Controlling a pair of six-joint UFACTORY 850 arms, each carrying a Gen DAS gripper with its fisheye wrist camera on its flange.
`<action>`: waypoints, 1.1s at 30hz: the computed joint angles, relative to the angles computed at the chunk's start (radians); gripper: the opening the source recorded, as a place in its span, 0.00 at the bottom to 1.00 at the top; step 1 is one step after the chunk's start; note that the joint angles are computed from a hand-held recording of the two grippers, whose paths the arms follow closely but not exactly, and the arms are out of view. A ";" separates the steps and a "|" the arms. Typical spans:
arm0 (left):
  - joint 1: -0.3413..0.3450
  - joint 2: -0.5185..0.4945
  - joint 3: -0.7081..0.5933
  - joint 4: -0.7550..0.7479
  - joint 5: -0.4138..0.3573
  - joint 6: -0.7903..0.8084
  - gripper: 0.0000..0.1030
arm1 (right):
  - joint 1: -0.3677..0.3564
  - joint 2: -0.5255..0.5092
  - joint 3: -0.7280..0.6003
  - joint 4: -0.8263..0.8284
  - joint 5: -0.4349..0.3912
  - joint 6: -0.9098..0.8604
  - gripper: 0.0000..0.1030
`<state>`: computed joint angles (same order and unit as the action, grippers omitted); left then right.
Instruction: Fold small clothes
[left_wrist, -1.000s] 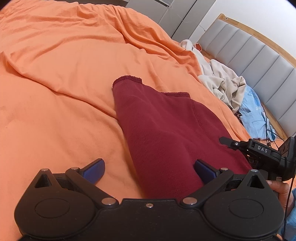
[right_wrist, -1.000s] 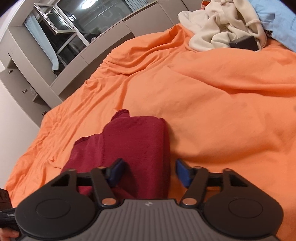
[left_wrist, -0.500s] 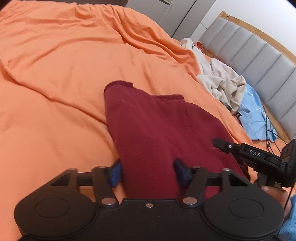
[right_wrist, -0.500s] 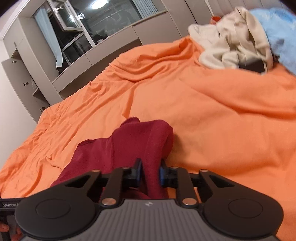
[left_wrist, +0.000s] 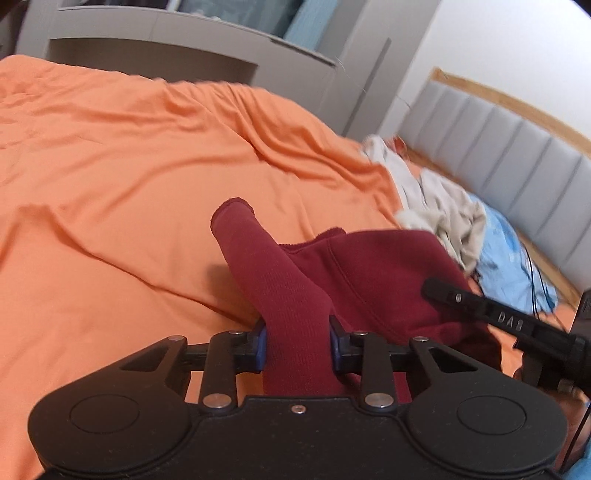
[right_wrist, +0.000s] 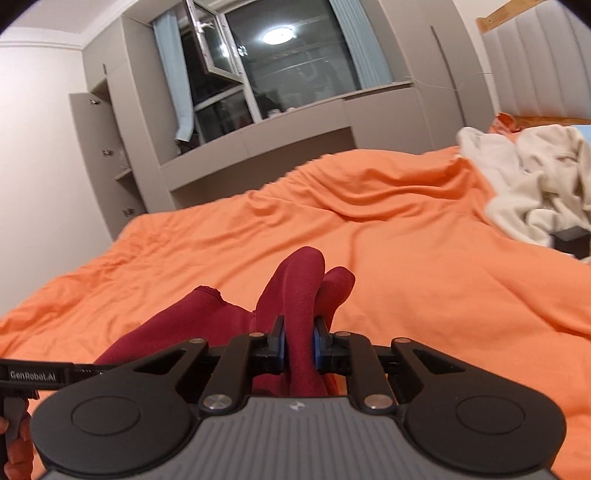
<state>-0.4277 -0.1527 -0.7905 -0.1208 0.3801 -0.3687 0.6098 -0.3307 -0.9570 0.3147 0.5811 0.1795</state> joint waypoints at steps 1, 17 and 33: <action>0.008 0.020 0.015 -0.008 0.004 0.000 0.32 | 0.003 -0.003 -0.008 -0.026 0.001 0.030 0.15; 0.063 0.087 0.145 -0.120 -0.036 0.078 0.34 | 0.049 -0.105 -0.118 -0.012 -0.126 0.009 0.16; 0.057 0.082 0.135 -0.307 -0.068 0.241 0.67 | 0.070 -0.114 -0.130 0.247 -0.155 -0.255 0.64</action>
